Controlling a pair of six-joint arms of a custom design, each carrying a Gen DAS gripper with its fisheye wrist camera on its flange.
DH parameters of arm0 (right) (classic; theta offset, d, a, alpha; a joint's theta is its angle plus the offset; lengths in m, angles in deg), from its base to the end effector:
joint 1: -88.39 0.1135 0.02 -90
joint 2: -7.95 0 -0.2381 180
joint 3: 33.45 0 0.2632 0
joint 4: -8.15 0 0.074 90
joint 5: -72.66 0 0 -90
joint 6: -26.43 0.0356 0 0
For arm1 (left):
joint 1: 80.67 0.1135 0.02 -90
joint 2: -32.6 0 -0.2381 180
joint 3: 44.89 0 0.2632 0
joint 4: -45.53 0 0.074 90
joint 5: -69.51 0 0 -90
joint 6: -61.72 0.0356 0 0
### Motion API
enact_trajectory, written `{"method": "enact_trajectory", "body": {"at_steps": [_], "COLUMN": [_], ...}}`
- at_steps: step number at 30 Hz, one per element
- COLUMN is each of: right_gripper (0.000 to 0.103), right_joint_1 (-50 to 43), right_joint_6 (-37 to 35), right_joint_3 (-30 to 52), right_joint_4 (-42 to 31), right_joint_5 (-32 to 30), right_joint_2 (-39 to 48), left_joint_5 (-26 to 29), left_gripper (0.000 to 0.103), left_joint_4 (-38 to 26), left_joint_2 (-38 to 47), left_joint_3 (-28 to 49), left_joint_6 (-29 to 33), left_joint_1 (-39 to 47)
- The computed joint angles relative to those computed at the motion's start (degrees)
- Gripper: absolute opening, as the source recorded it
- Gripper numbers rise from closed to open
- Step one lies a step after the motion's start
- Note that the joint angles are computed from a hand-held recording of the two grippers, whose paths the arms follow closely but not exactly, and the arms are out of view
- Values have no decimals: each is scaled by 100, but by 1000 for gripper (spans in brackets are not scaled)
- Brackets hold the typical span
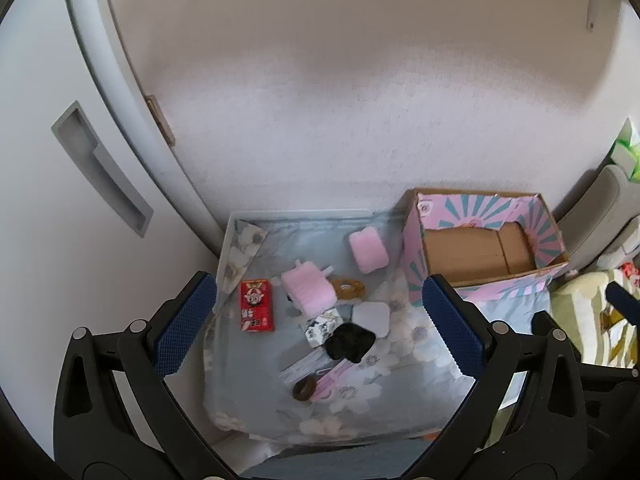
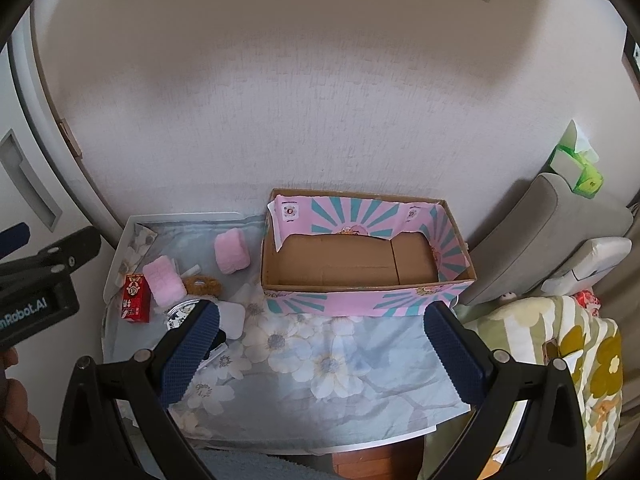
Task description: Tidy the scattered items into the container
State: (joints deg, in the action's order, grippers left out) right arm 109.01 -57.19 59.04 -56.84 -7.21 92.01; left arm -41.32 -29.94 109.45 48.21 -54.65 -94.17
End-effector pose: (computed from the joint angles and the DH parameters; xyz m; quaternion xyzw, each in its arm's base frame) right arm 0.2978 0.1054 0.2979 -0.0930 0.9498 -0.0153 0.2984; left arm 0.2688 -0.0515 0.3268 -0.1540 0.9369 0.0749 0.3048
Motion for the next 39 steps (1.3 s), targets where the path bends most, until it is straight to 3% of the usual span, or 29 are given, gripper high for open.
{"method": "enact_trajectory", "body": {"at_steps": [4,7,9,15,20,27,34,39], "right_gripper": [102,102,102,102,102,102,102,102], "right_joint_1": [-11,-22,-29,-43,-41,-48,-98,-110], "right_joint_6": [22,-6,-37,-61,-52,-74,-96,-51], "right_joint_3": [14,7,-19,-59,-52,-37,-21,-29], "right_joint_4": [-4,7,36,64,62,85,108,102], "right_joint_5": [-6,-2,22,41,39,13,-66,-72], "right_joint_2": [26,17,-2,-35,-42,-31,5,-15], "left_joint_5": [64,881,1034,622,732,460,963,688], "left_gripper": [102,102,102,102,102,102,102,102], "left_joint_4": [5,267,404,747,803,561,432,299], "left_joint_2": [6,-139,-259,-536,-587,-423,-307,-194], "left_joint_3": [66,-82,-194,-422,-446,-264,-202,-144], "left_joint_6": [49,122,94,153,251,208,150,141], "left_joint_1": [-20,217,238,94,179,42,226,120]}}
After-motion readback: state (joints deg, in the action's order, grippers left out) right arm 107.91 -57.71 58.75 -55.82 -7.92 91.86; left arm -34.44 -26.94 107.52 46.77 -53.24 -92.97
